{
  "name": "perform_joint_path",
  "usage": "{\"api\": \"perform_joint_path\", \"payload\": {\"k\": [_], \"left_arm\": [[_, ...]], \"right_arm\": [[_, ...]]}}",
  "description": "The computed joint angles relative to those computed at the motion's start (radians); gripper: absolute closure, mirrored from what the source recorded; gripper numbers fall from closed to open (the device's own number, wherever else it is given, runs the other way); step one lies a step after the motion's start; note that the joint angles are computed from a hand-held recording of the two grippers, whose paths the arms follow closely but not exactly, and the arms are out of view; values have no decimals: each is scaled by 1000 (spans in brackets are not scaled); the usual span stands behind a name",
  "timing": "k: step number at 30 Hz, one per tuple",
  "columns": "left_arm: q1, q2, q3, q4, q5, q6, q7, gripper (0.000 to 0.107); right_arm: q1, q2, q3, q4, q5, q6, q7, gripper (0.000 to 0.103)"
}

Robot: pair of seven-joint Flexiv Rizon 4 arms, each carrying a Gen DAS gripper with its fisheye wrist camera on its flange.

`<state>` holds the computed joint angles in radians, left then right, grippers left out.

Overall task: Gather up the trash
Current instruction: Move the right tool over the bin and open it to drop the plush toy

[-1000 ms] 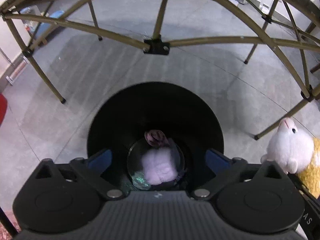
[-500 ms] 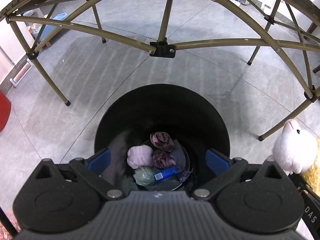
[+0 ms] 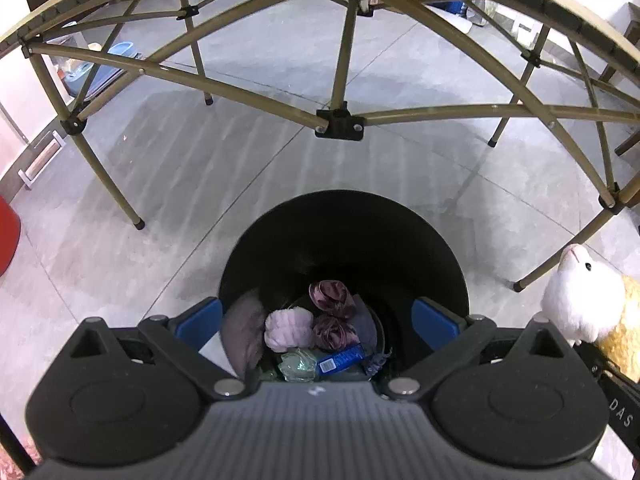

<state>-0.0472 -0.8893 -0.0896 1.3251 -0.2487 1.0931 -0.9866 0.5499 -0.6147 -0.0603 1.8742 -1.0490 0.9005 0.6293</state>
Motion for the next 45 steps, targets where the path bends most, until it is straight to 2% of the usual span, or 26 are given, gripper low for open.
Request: {"api": "perform_joint_path", "payload": {"k": [14, 18, 34, 45], "left_arm": [[74, 15, -28, 12, -43, 11, 89, 4], [80, 5, -14, -4, -45, 11, 94, 4], [126, -29, 12, -66, -39, -5, 81, 4], [152, -37, 12, -76, -44, 11, 97, 4]], "right_arm": [[3, -12, -4, -30, -29, 25, -15, 53], [5, -27, -6, -56, -23, 41, -44, 53], [46, -165, -20, -277, 164, 112, -316, 53], [70, -290, -18, -479, 371, 82, -536, 53]]}}
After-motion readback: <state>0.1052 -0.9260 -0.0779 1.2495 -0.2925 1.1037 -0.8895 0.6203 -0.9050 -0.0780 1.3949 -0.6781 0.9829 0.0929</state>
